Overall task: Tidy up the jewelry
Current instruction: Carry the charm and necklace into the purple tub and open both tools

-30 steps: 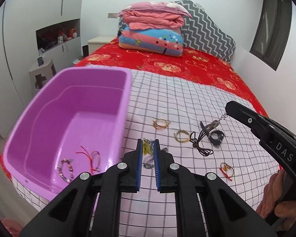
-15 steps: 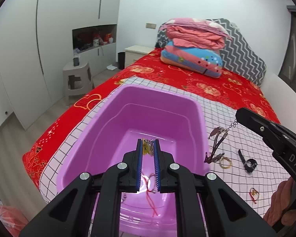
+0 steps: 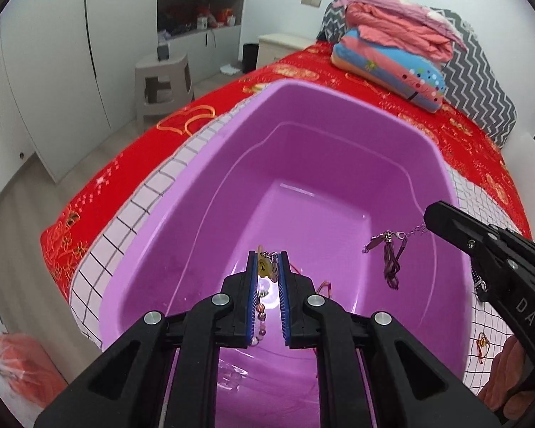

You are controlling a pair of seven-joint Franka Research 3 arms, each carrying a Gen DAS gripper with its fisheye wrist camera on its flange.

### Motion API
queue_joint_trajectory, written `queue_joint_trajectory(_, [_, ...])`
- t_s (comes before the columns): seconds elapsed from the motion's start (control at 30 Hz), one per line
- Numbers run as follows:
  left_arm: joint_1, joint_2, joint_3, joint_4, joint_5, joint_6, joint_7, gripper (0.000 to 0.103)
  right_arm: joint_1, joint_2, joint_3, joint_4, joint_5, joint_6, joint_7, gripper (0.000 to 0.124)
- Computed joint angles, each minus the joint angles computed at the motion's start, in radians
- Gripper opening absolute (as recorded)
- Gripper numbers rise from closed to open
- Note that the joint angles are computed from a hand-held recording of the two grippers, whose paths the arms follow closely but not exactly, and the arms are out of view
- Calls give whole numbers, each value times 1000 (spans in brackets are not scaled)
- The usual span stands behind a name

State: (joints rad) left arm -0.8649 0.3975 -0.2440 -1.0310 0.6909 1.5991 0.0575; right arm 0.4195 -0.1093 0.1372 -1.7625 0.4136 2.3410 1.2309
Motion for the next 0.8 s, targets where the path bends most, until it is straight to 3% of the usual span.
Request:
queue_joint_trajectory(0.1, [20, -3, -7, -21, -38, 25, 0, 12, -3, 27, 2, 20, -31, -47, 32, 3])
queue_joint_trajectory(0.3, [14, 35, 0, 39, -57, -18, 28, 15, -4, 45, 5, 33, -83, -78, 64, 3])
queue_joint_trajectory(0.37, [0, 55, 9, 78, -51, -54, 37, 28, -4, 42, 6, 29, -100, -72, 74, 8])
queue_joint_trajectory(0.43, [-27, 75, 25, 125, -29, -103, 40, 73, -6, 38, 5, 27, -112, -65, 79, 35])
queue_joint_trajectory(0.53, [-63, 88, 47, 164, 13, -152, 33, 90, -8, 15, 3, 1, -114, -33, 73, 40])
queue_joint_trajectory(0.8, [-66, 82, 47, 169, -17, -196, 0, 93, -14, -14, -1, -28, -117, -33, 62, 42])
